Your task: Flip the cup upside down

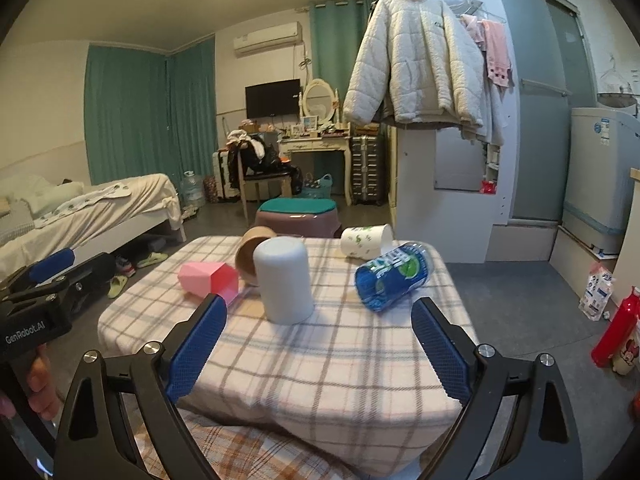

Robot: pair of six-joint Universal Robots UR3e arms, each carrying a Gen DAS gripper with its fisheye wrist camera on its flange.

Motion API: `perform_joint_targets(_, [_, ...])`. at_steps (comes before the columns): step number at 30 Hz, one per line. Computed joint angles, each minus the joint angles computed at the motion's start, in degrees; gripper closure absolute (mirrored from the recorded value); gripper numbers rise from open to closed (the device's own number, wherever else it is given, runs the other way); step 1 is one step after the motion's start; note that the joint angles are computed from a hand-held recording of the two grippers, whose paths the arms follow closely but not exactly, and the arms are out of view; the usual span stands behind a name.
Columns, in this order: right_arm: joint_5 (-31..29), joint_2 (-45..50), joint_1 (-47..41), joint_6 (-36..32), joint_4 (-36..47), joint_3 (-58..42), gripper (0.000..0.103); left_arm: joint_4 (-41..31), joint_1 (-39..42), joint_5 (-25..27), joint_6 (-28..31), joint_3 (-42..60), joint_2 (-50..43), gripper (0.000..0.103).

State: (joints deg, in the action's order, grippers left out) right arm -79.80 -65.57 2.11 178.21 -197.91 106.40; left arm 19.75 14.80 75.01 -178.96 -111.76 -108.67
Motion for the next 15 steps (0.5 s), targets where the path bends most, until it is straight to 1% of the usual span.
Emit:
perform_joint_targets(3, [-0.9, 0.7, 0.8, -0.4, 0.3, -0.6, 0.008, 0.0, 0.9, -0.7, -0.5, -0.6, 0.4, 0.001])
perform_joint_targets(8, [-1.4, 1.4, 1.2, 0.1, -1.1, -0.6, 0.002, 1.3, 2.2, -2.2, -1.7, -1.6, 0.7, 0.000])
perform_joint_targets(15, [-2.2, 1.5, 1.6, 0.3, -0.7, -1.3, 0.000, 1.2, 1.9, -1.3, -1.5, -1.1, 0.4, 0.000])
